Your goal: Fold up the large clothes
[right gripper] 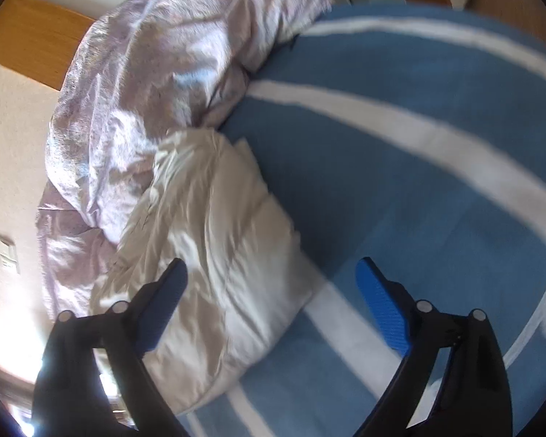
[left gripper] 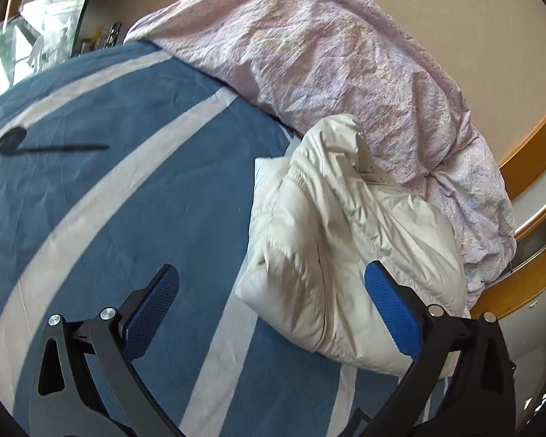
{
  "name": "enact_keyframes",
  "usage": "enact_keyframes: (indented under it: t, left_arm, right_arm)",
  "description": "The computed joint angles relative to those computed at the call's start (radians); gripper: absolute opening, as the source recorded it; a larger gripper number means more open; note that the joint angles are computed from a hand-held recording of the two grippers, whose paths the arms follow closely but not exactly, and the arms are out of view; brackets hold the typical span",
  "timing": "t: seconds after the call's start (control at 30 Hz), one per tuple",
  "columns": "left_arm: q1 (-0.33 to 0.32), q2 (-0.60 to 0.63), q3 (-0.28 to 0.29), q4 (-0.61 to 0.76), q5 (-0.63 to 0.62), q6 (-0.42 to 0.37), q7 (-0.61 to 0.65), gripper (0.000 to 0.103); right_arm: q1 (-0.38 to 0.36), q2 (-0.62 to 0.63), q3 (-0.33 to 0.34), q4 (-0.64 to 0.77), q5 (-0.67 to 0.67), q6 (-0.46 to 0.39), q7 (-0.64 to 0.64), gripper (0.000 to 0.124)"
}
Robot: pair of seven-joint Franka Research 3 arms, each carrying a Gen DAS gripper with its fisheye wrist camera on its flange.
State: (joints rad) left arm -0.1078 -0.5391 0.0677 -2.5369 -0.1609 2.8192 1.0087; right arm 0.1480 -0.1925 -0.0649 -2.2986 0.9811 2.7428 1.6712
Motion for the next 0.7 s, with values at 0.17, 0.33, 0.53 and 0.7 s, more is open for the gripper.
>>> enact_keyframes:
  t: [0.17,0.33,0.53,0.7]
  left_arm:
    - [-0.074,-0.026,0.027,-0.042,-0.103,0.006,-0.034,0.102]
    - [-0.178,0.015,0.076,-0.033,-0.232,0.054,-0.026,0.089]
    - [-0.252,0.071,0.095,-0.026,-0.335,0.17,-0.024,0.081]
    - [-0.278,0.104,0.097,-0.04,-0.341,0.307,-0.084,0.078]
  right_arm:
    - [0.026,-0.002,0.013,-0.002,0.053,0.017,-0.024,0.084]
    - [0.043,0.01,0.017,0.006,0.101,0.029,-0.032,0.077]
    - [0.066,0.024,0.014,0.018,0.247,0.046,-0.144,0.072]
    - [0.068,0.043,0.026,0.032,0.352,0.08,-0.245,0.062]
